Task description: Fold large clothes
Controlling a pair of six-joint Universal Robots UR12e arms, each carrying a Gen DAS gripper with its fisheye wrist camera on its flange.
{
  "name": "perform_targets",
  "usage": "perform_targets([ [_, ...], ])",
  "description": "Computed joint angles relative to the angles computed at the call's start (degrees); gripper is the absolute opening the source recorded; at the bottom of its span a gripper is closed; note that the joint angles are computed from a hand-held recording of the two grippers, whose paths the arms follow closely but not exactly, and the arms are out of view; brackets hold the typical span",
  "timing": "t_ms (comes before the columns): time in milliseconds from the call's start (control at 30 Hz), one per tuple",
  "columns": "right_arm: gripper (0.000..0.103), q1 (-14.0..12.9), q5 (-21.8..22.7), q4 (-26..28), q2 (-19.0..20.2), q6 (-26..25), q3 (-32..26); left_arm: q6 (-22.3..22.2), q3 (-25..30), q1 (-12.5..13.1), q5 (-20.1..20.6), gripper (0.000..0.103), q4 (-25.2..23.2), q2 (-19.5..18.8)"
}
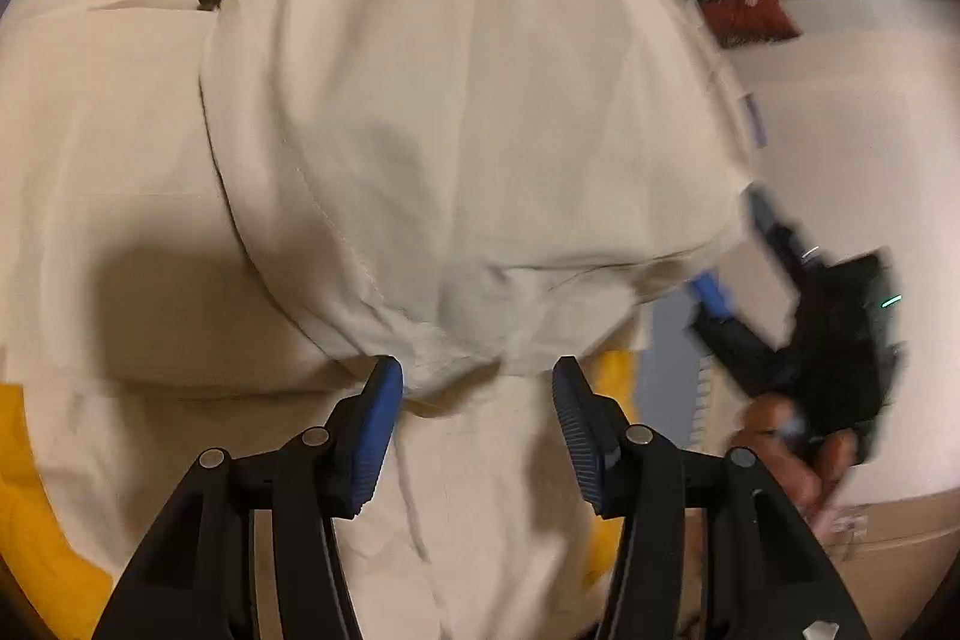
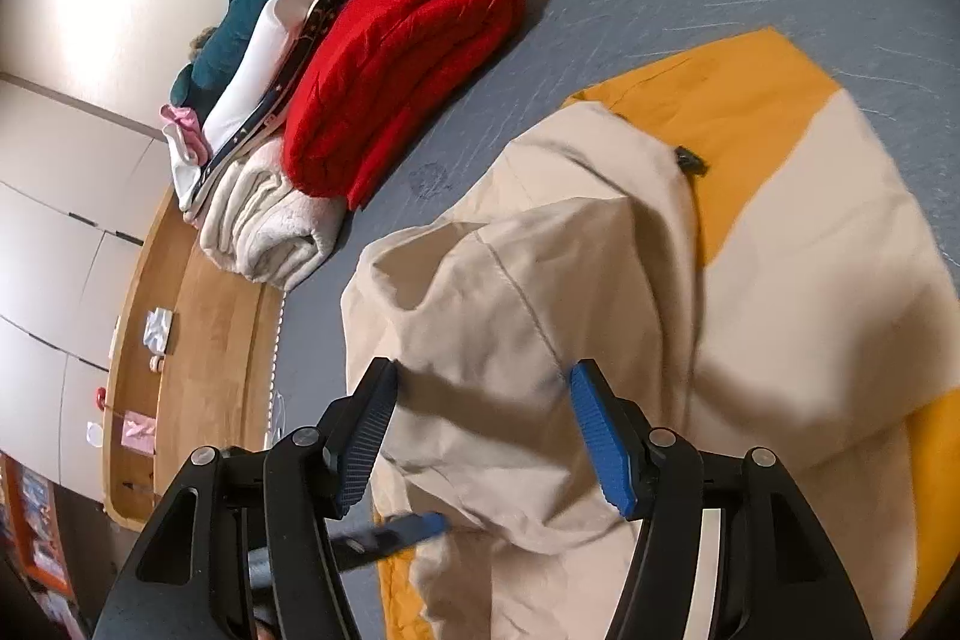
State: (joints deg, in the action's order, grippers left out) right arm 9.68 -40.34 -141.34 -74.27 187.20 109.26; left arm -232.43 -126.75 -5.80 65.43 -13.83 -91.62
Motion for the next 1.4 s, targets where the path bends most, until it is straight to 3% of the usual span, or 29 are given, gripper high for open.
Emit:
perform_targets([
  [67,0.061,1.0,-2.41,-0.18,0.22,-2.13,-0.46,2.14,0.97,-1.18,3.75,0.047,-3.23,-0.52],
  [100,0.055,1.3,-3.99,-0.6,0.17,-2.77,-0.45,2.14,0.89,-1.32,4.16,0.045,-3.04,-0.69],
  [133,0.044,1.59,-4.96,-1.48,0.28,-2.75,-0.32,1.88,0.77,-1.31,4.79,0.039,-2.92,-0.97],
  [167,0.016,1.6,-4.7,-1.54,0.4,-2.5,-0.3,1.36,0.64,-1.23,5.33,0.036,-2.65,-1.05],
  [200,0.01,1.39,-3.83,-2.01,0.53,-1.63,-0.13,0.43,0.3,-1.1,5.94,0.026,-1.41,-1.08],
  [267,0.006,0.72,-0.33,-6.98,0.58,0.82,0.87,-1.55,-0.56,-0.84,7.9,0.015,3.47,-0.94],
  [300,0.005,0.31,2.45,-9.77,0.6,1.89,1.36,-1.77,-0.59,-0.97,9.42,0.013,4.58,-0.68],
  [400,0.005,-1.48,14.18,-25.07,2.15,10.91,2.98,-1.74,-0.56,-2.37,16.48,0.011,10.67,0.53],
  [433,0.005,-1.79,16.0,-27.17,2.42,12.09,3.04,-1.0,-0.27,-3.02,18.82,0.011,10.85,0.87],
  [500,0.005,-1.74,15.74,-24.16,1.95,9.36,3.27,0.41,0.63,-4.15,22.49,0.011,6.65,1.66],
  [533,0.005,-1.34,12.93,-19.05,1.26,6.07,3.3,0.84,1.92,-4.65,24.19,0.011,1.03,1.82],
  [667,0.005,2.48,-10.27,4.95,-0.22,-6.76,-0.01,-2.37,4.05,-4.06,21.72,0.011,-21.96,2.24],
  [733,0.005,3.67,-20.23,14.89,0.79,-7.26,-1.93,-2.29,4.7,-4.46,22.02,0.01,-25.45,3.49],
  [767,0.005,3.85,-21.78,16.48,1.18,-5.95,-2.23,-1.25,5.46,-5.3,24.58,0.01,-26.27,4.03],
  [867,0.005,3.34,-20.51,17.08,1.64,-3.97,-2.07,1.49,6.9,-8.38,35.04,0.01,-22.04,4.82],
  [933,0.005,3.91,-21.98,15.08,1.28,-4.26,-1.79,4.81,8.33,-8.36,38.97,0.012,-16.94,3.47],
  [1033,0.005,4.39,-22.87,14.13,0.7,-3.99,-1.0,9.99,7.83,-8.63,38.96,0.013,-8.33,1.66],
  [1100,0.005,4.81,-23.85,13.76,0.47,-4.3,-1.03,11.7,7.45,-7.95,34.79,0.014,-5.13,0.11],
  [1167,0.006,5.05,-24.59,13.96,0.65,-5.13,-1.72,13.98,7.67,-7.12,31.2,0.022,-9.08,-1.61],
  [1233,0.007,5.23,-25.07,14.0,0.54,-5.57,-1.8,12.74,10.61,-8.03,34.01,0.021,-20.32,-3.8],
  [1267,0.008,5.51,-25.15,14.08,0.78,-5.15,-2.16,12.53,10.87,-7.84,33.71,0.021,-23.59,-4.3],
  [1400,0.01,5.88,-27.04,11.89,-0.59,-2.35,-1.94,14.09,10.79,-7.33,31.88,0.021,-21.89,-4.34],
])
